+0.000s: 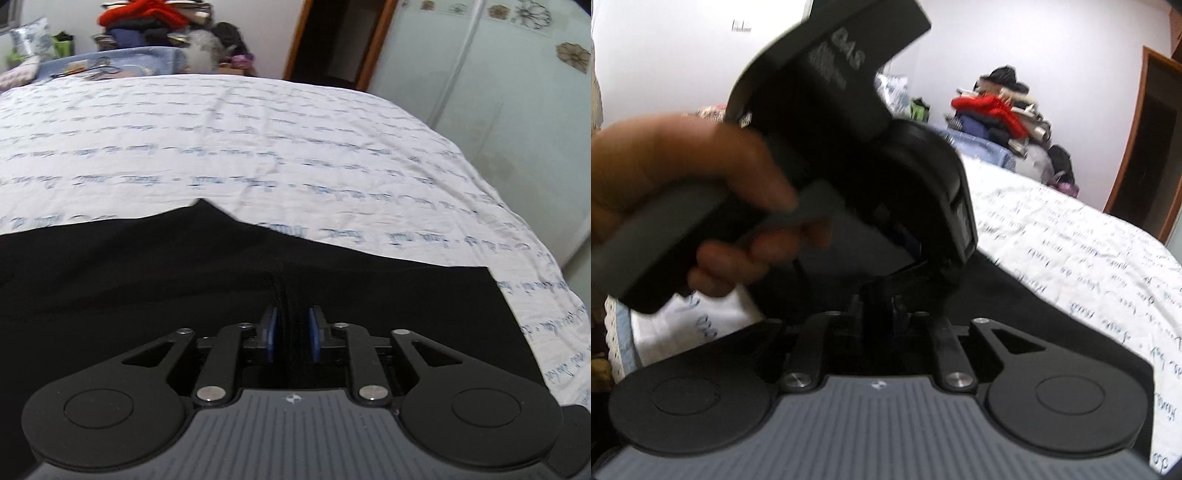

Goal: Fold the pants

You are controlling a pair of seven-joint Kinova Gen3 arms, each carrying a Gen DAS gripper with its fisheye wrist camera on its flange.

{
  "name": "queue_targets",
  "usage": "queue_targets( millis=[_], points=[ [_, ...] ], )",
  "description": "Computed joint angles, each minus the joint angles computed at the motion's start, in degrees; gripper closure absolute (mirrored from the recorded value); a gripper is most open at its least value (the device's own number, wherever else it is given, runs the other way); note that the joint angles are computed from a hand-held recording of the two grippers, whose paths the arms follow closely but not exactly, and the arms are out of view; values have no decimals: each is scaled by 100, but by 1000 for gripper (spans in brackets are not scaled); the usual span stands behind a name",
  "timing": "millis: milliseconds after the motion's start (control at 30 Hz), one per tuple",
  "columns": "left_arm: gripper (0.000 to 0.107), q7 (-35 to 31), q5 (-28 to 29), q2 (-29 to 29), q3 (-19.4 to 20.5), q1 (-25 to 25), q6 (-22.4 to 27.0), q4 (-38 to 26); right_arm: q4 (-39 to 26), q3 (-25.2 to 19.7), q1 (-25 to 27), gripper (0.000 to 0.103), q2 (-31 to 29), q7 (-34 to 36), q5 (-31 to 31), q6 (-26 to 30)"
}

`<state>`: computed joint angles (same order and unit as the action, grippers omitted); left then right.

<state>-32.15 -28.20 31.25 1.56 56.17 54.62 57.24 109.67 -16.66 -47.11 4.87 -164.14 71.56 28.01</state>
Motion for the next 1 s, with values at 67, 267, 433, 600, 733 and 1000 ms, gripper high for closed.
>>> queue_targets(
  millis=[67,267,433,600,733,1000],
  points=[
    [84,261,-163,-57,-154,118,112,86,96,-20,37,89,-153,219,-176,-85],
    [84,445,-172,-276,65,-69,-199,339,504,-403,471,89,-848,-698,113,319],
    [83,-516,-53,125,361,-20,80,-279,666,-542,660,89,-984,-893,-366,1185],
    [83,-601,-380,516,-369,700,818,-885,862,-549,839,87,-1063,-566,-922,1077],
    [68,-630,-371,423,105,299,330,-865,706,-682,1025,87,-941,-767,-369,1241],
    [18,-919,-187,1323,-574,635,1352,-2157,-312,118,1080,84,-119,656,-1333,1240]
  ],
)
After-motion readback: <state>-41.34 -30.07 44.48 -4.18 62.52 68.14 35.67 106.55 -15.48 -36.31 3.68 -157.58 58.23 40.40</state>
